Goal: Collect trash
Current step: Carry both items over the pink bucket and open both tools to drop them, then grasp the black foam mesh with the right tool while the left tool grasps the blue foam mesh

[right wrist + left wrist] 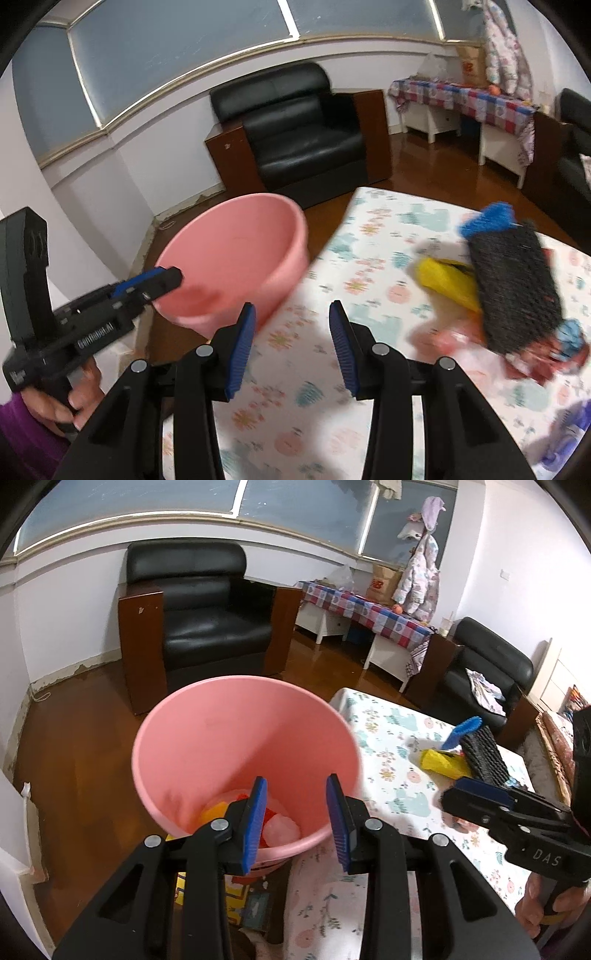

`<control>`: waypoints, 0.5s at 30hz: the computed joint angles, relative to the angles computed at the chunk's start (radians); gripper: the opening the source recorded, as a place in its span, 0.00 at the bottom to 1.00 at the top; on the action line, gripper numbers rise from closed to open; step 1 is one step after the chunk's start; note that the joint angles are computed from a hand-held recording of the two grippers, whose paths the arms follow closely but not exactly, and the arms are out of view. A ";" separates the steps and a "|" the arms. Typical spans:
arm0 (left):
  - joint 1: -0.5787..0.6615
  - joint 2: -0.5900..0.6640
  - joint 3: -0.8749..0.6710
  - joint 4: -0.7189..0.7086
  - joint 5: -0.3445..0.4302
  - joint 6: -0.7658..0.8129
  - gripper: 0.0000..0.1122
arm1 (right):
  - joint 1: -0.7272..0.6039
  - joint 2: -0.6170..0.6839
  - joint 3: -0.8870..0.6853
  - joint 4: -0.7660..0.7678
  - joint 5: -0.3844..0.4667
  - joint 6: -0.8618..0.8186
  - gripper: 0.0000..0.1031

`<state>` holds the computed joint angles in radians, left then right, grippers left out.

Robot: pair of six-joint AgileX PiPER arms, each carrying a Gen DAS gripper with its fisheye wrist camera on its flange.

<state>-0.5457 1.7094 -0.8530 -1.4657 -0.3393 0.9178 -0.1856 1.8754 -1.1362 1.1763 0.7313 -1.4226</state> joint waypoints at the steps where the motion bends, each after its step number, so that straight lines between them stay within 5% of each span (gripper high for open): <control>1: -0.007 0.002 -0.005 -0.008 -0.002 0.007 0.30 | -0.027 -0.009 0.012 0.005 0.000 -0.018 0.40; 15: -0.087 0.087 -0.150 -0.219 -0.001 0.257 0.30 | -0.316 0.046 -0.111 0.028 0.026 -0.005 0.42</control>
<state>-0.6329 1.7965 -1.0033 -1.6847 -0.3401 1.1752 -0.5015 1.9214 -1.2468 1.2042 0.7576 -1.4275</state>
